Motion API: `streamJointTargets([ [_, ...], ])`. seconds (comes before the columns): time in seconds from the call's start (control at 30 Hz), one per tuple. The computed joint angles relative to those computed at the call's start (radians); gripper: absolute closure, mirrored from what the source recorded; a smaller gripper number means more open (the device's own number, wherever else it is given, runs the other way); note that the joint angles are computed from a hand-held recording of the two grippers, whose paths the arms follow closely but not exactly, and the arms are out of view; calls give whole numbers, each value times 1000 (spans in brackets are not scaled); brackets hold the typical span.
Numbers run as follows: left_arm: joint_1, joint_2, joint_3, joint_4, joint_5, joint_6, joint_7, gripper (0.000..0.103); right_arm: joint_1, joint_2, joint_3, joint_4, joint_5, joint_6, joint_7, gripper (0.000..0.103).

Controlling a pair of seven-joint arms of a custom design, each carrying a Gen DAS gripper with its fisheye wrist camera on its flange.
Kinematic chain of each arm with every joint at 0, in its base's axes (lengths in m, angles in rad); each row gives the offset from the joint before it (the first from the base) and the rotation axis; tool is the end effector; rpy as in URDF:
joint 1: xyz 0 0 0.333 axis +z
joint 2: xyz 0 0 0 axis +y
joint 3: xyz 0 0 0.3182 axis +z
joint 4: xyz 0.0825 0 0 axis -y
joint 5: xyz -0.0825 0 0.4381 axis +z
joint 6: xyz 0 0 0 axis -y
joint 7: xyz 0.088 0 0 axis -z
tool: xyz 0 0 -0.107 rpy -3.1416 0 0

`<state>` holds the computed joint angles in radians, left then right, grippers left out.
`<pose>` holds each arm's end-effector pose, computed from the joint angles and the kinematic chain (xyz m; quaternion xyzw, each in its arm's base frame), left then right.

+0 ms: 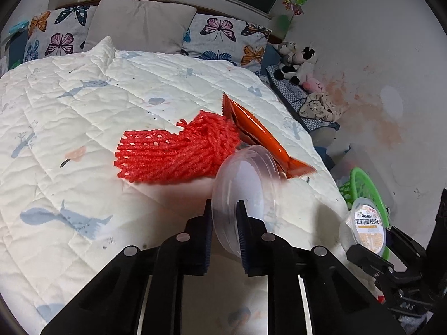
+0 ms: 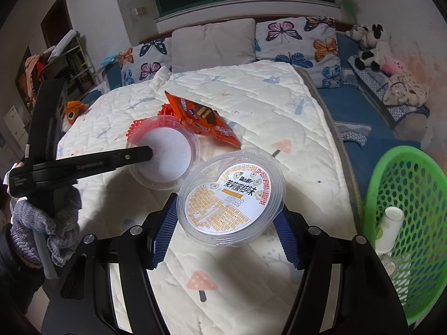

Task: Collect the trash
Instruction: 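Carry both clear containers over the green basket and open both tools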

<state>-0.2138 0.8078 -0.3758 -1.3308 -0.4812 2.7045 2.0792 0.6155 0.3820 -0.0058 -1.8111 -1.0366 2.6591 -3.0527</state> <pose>0.7420 -0.3756 0.3074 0.4620 -0.7987 0.3854 0.0096 0.5743 0.4313 0.3418 -0.5792 0.7199 -0.2376 0.2997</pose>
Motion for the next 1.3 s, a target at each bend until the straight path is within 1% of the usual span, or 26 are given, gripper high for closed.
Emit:
streamJointTargets([
  [0.1,32,-48,-29,-73,-30,15,33,89,10,-23,-2,-25,-20,-12,32,37],
  [0.33,96,-150,-83,-217,-139,26,134,89,3,-80,17,-88,-65,-49,98,37],
  [0.4,106,-175,-93,-247,-173,25,166,89,-4,-100,26,-114,-76,-60,117,37],
  [0.6,98,-231,-108,-294,-254,25,247,89,-29,-169,56,-198,-113,-96,184,37],
  [0.7,80,-242,-113,-290,-285,7,278,89,-48,-203,72,-240,-125,-109,216,37],
  [0.9,12,-229,-93,-245,-279,-19,281,89,-89,-294,105,-355,-135,-145,278,37],
  [1.1,-67,-178,-77,-157,-218,-47,239,89,-140,-403,139,-487,-109,-179,319,37],
  [1.3,-127,-134,-72,-83,-150,-70,198,89,-186,-481,166,-581,-72,-193,342,37],
])
